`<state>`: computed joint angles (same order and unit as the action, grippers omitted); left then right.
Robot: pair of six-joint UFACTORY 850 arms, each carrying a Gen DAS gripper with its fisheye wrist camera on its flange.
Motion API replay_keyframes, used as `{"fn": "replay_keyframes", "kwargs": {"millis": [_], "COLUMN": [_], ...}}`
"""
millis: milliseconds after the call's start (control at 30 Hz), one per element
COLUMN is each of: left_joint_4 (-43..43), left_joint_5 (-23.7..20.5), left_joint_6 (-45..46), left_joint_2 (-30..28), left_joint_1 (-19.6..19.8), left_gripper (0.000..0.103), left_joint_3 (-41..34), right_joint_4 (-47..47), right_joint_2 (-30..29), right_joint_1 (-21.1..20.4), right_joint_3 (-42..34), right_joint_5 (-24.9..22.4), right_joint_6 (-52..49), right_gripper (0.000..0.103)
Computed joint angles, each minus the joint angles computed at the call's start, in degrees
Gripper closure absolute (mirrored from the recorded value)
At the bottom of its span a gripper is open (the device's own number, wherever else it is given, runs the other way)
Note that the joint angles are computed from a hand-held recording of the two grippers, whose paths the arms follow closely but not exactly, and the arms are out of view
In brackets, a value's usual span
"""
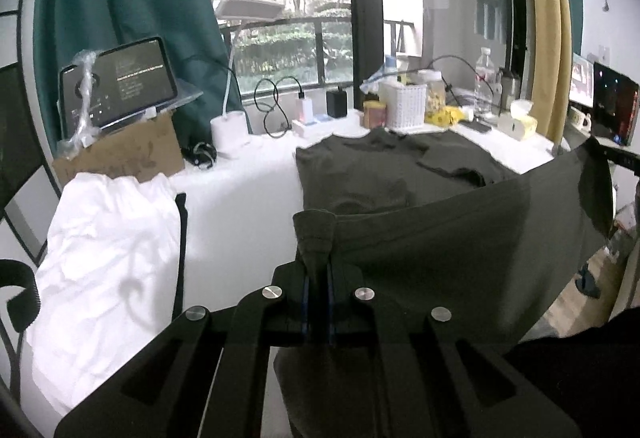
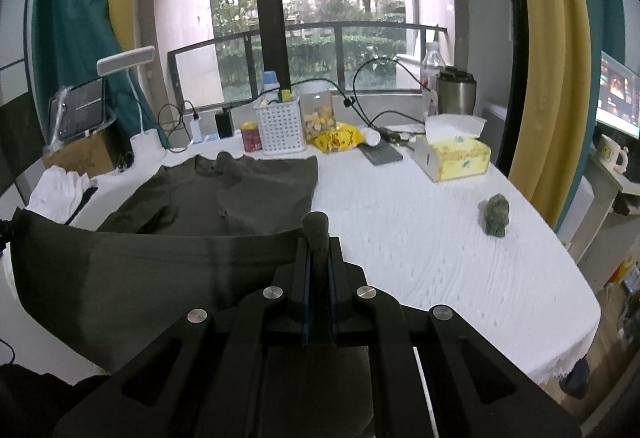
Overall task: Fold small clothes
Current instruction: 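Grasp the dark green shirt's hem with both grippers and lift it up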
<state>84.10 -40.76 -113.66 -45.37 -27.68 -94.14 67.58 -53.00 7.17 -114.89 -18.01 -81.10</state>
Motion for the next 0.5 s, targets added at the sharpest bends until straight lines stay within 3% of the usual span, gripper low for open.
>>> {"fn": "replay_keyframes", "kwargs": {"millis": [500], "left_joint_4": [2.6], "left_joint_5": [1.66], "left_joint_6": [-0.83], "left_joint_2": [-1.56], "left_joint_1": [2.69], "left_gripper": [0.098], "left_joint_3": [-5.74], "right_joint_4": [-9.6], "right_joint_2": [-4.05], "right_joint_1": [0.33], "right_joint_3": [-9.56], "right_joint_5": [-1.21], "right_joint_6": [11.99], "right_gripper": [0.095]}}
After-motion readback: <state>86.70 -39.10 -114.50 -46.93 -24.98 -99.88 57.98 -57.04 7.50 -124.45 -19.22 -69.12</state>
